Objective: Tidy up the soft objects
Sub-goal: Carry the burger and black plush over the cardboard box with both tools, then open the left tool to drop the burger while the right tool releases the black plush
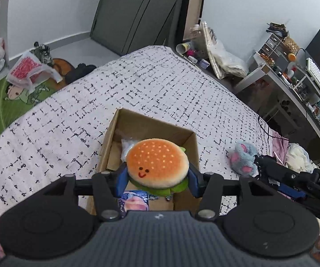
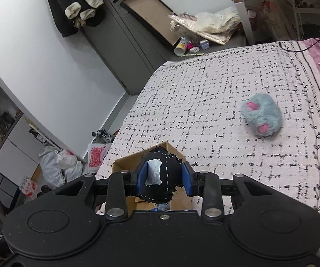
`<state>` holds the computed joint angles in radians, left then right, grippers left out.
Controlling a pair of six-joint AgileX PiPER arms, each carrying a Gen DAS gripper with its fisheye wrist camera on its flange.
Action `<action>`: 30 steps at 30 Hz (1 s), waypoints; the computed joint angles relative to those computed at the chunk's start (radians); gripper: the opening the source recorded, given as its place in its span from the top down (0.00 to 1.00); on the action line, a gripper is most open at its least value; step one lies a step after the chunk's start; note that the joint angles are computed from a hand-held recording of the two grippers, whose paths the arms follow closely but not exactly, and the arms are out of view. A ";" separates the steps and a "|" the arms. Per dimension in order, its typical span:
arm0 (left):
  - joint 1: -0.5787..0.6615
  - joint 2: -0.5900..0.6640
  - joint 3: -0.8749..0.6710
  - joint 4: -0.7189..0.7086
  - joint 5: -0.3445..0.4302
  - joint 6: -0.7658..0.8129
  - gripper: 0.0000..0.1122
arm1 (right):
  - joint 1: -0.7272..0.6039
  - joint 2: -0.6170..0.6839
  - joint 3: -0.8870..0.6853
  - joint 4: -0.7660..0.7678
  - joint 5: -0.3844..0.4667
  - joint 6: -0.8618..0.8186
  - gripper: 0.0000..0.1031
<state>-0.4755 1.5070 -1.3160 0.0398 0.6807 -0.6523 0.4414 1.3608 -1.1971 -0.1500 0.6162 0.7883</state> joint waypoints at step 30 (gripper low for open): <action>0.036 0.012 -0.017 -0.002 0.040 0.000 0.24 | 0.064 0.089 -0.059 0.034 0.011 -0.006 0.36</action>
<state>-0.4395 1.5187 -1.3327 0.0376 0.7204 -0.6527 0.5056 1.4502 -1.2559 -0.1162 0.6271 0.7826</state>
